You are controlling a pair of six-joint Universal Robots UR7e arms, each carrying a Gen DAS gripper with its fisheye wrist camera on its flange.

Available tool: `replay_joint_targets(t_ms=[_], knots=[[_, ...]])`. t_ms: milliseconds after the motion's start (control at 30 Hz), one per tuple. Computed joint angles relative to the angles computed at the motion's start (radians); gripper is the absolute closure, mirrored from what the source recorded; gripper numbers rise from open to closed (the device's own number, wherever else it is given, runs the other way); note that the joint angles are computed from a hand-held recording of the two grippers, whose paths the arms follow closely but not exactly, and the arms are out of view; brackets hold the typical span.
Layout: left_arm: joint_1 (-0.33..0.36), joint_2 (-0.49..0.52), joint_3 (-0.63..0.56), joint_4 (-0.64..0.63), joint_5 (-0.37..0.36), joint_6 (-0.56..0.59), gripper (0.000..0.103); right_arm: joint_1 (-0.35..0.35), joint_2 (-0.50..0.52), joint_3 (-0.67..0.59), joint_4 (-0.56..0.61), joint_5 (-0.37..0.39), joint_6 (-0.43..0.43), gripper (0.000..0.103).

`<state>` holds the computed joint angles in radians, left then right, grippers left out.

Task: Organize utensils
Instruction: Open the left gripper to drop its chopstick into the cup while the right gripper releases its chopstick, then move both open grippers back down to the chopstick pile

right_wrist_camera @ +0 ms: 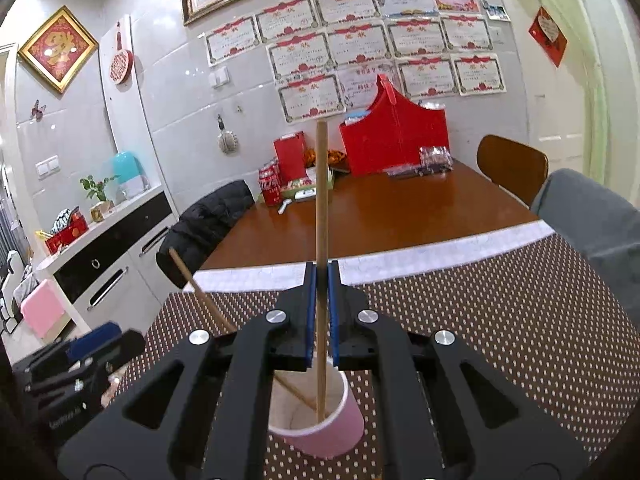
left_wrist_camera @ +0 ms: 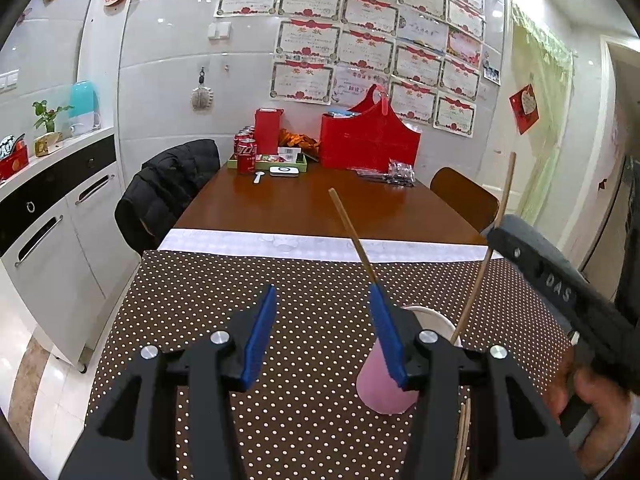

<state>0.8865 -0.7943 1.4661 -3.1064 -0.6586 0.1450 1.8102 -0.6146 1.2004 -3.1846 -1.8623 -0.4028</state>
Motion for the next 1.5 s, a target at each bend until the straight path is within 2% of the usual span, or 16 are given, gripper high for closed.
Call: replay_joint_targets(t_ms=[367, 533, 633, 867, 933, 967, 1033, 1067, 1267, 1500], knots=[[-0.006, -0.005, 0.006, 0.045, -0.022, -0.044, 0.049, 0.002, -0.056, 0.112, 0.021, -0.03, 0.044, 0.096], [-0.008, -0.021, 0.023, 0.091, -0.03, -0.103, 0.047, 0.007, -0.068, 0.12, 0.051, -0.072, 0.069, 0.096], [-0.014, -0.024, 0.036, 0.091, -0.023, -0.085, 0.047, 0.012, -0.077, 0.132, 0.05, -0.093, 0.08, 0.096], [-0.019, -0.045, 0.061, 0.157, -0.073, -0.107, 0.045, 0.017, -0.128, 0.209, 0.051, -0.142, 0.13, 0.094], [-0.021, -0.046, 0.06, 0.185, -0.09, -0.101, 0.045, 0.017, -0.143, 0.23, 0.048, -0.149, 0.139, 0.092], [-0.023, -0.047, 0.06, 0.195, -0.097, -0.096, 0.045, 0.018, -0.151, 0.242, 0.042, -0.157, 0.14, 0.086], [-0.025, -0.046, 0.053, 0.212, -0.113, -0.094, 0.043, 0.022, -0.161, 0.259, 0.022, -0.169, 0.133, 0.068], [-0.026, -0.046, 0.053, 0.219, -0.119, -0.096, 0.042, 0.026, -0.166, 0.272, -0.008, -0.174, 0.116, 0.056], [-0.017, -0.046, 0.051, 0.327, -0.163, -0.15, 0.041, 0.021, -0.209, 0.338, -0.022, -0.202, 0.118, 0.055], [-0.001, -0.028, 0.043, 0.518, -0.225, -0.189, 0.041, -0.016, -0.275, 0.444, -0.014, -0.261, 0.182, 0.055]])
